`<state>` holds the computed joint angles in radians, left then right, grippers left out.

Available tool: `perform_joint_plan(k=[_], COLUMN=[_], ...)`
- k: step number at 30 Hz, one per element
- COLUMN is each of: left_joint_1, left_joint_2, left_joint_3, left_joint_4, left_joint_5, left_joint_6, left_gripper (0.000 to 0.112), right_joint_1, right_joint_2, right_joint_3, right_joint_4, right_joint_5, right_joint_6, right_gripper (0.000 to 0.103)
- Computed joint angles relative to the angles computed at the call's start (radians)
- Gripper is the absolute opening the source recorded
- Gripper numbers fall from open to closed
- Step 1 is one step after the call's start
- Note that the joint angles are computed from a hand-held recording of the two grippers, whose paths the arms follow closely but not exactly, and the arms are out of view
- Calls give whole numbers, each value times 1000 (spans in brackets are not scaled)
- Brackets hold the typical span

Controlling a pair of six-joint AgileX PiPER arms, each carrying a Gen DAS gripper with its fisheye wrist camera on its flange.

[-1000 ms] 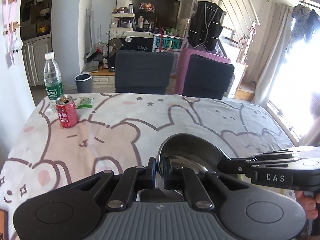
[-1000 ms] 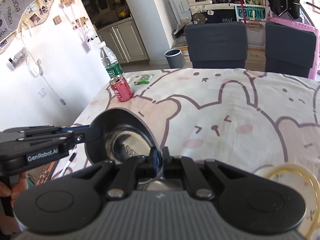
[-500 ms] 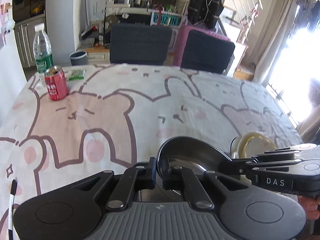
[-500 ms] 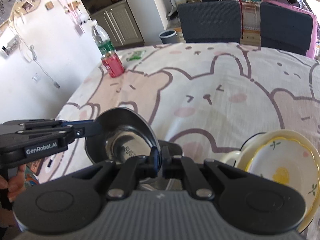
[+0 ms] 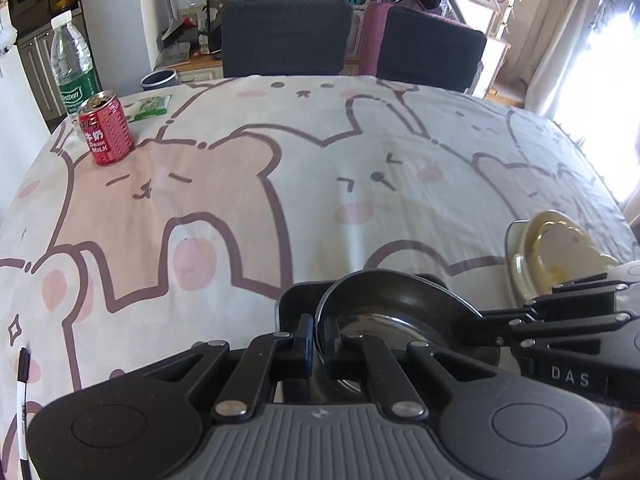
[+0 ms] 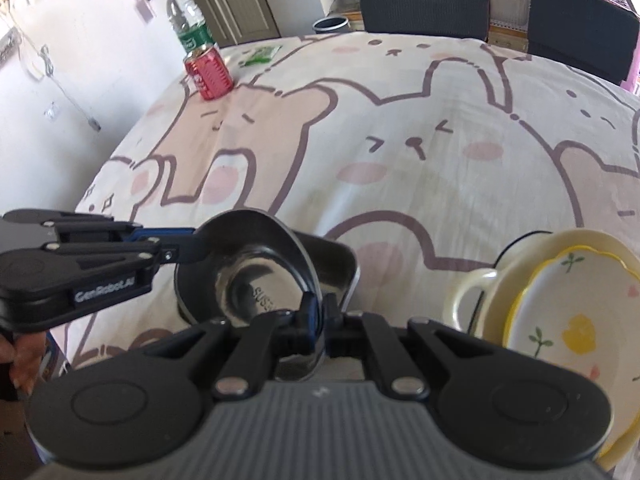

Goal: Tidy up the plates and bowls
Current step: 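Lower the oval steel bowl into the stacked steel trays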

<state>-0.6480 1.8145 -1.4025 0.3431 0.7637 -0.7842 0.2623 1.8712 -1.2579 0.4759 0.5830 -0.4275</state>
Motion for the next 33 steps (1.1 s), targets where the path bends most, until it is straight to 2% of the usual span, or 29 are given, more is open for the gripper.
perform_joint_plan(k=[11, 19, 33], left_joint_1=[22, 24, 19], left_joint_2=[40, 92, 126], left_joint_3=[-18, -66, -98], left_joint_4=[-6, 0, 22], left_joint_5=[-3, 17, 24], left_joint_6=[39, 61, 47], left_gripper=[4, 5, 6], right_joint_1=[39, 31, 43], right_joint_2=[47, 82, 82], right_joint_3=[-40, -67, -38], right_joint_4=[-81, -59, -88], right_joint_5=[-1, 25, -28], right_joint_6=[76, 115, 191], right_gripper=[6, 7, 6])
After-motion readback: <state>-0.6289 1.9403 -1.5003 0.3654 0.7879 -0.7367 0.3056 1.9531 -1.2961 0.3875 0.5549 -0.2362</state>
